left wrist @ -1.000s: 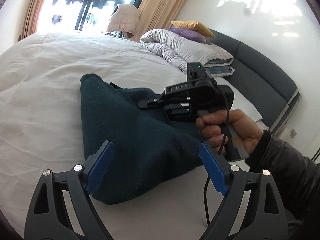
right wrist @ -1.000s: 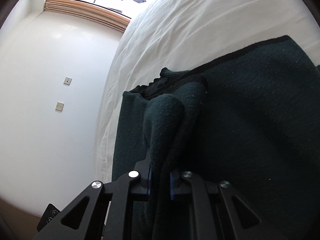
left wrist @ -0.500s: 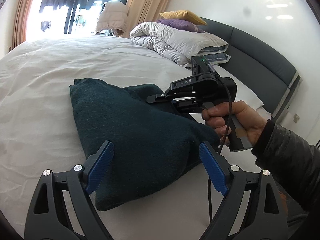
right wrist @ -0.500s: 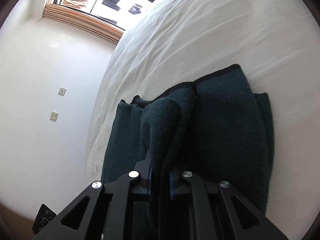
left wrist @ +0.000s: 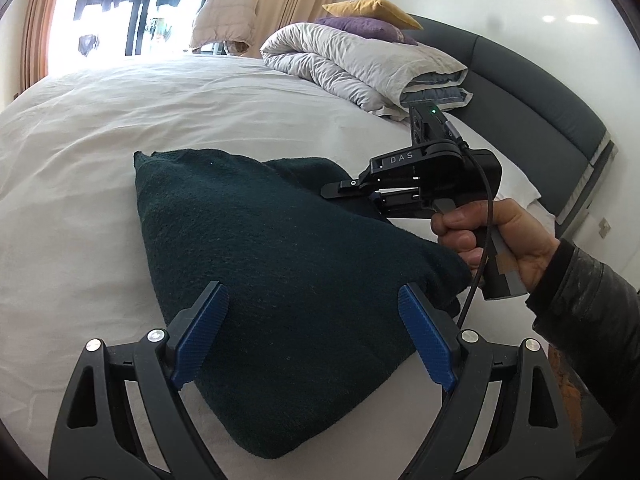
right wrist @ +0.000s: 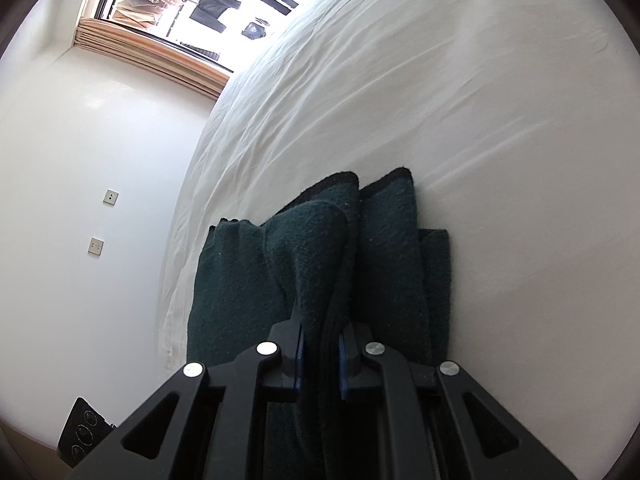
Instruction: Fold small clothes
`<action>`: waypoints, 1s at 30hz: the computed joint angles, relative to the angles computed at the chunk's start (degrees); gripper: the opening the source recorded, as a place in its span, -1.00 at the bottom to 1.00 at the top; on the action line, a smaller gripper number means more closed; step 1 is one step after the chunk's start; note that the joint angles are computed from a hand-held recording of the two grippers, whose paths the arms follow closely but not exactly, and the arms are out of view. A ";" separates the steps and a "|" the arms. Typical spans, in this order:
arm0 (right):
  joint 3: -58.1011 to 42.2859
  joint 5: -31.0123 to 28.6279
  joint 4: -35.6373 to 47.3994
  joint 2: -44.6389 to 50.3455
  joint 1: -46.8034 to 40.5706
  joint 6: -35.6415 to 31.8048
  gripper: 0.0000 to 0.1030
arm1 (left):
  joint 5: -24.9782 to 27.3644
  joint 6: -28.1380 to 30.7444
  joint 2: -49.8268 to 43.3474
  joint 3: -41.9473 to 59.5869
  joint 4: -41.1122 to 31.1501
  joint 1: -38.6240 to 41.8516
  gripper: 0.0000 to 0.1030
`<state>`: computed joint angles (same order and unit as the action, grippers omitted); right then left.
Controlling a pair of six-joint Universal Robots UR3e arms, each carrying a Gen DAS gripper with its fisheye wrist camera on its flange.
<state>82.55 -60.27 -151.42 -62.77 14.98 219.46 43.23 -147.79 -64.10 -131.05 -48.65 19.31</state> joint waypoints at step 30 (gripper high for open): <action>17.72 -4.84 -11.13 -10.65 2.48 5.12 -0.75 | 12.79 -8.47 -17.03 10.52 13.75 -12.88 0.69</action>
